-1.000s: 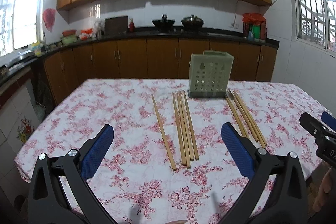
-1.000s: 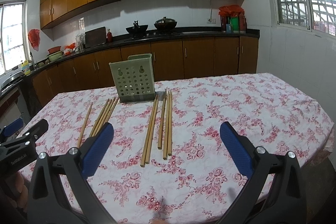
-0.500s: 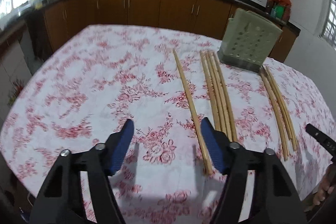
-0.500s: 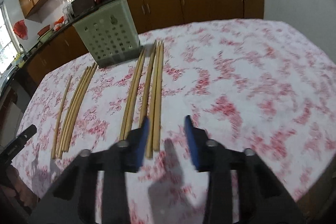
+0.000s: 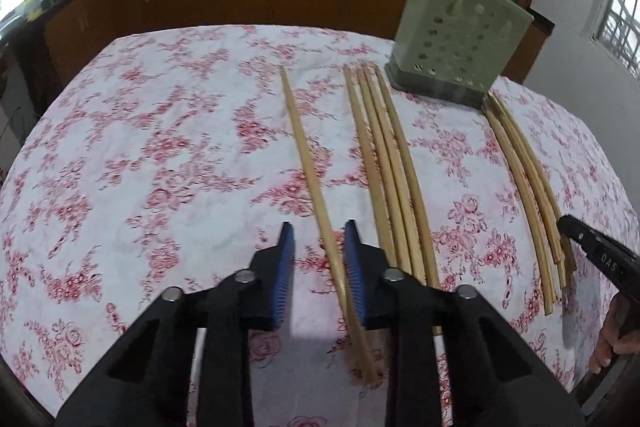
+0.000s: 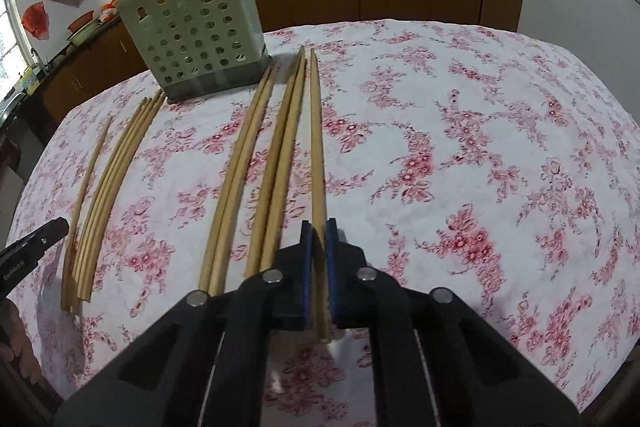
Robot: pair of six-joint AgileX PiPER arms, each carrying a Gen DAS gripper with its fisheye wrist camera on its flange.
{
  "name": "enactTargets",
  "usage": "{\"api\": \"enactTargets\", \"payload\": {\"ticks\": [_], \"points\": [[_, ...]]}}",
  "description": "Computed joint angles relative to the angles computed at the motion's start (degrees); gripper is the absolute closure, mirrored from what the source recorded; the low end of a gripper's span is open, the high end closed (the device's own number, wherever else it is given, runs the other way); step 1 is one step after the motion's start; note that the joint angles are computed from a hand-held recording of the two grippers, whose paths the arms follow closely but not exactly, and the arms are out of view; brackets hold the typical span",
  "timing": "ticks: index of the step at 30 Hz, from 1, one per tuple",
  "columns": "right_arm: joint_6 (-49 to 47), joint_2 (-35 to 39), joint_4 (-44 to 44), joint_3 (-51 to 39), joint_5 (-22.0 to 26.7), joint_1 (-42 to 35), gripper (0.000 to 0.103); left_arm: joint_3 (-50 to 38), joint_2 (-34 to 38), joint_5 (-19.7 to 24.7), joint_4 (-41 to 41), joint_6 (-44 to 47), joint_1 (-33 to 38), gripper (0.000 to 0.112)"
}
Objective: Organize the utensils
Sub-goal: 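Lower the left gripper and close on a single chopstick while the right gripper grasps another, then lift the held chopsticks with both grippers and carry them over the green holder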
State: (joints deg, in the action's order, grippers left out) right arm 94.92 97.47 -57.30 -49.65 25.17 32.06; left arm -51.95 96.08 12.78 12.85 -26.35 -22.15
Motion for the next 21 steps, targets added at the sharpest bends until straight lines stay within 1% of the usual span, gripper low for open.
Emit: {"api": "enactTargets", "payload": {"ticks": [2, 4, 5, 6, 14, 18, 21], "points": [[0.59, -0.01, -0.59, 0.03, 0.63, 0.51, 0.094, -1.00, 1.09, 0.65, -0.87, 0.97, -0.25, 0.095], [1.25, 0.19, -1.38, -0.03, 1.59, 1.35, 0.094, -0.66, 1.06, 0.58, 4.01, -3.30, -0.81, 0.098], [1.89, 0.45, -2.29, 0.02, 1.54, 1.32, 0.094, -0.93, 1.22, 1.03, 6.39, -5.45, -1.08, 0.101], [2.22, 0.66, -2.99, -0.02, 1.83, 1.55, 0.094, -1.37, 1.55, 1.30, 7.47, -6.25, -1.10, 0.102], [0.16, 2.74, -3.67, -2.46, 0.13, -2.72, 0.095, -7.97, 6.50, 1.64, -0.62, 5.18, 2.35, 0.103], [1.51, 3.82, -5.96, -3.25, -0.30, -4.11, 0.095, -9.16, 7.97, 0.19, -0.30, 6.46, 2.93, 0.103], [1.75, 3.84, -6.11, -3.22, -0.73, -4.47, 0.095, -9.04, 8.07, -0.49, -5.92, 11.75, 3.63, 0.103]]}}
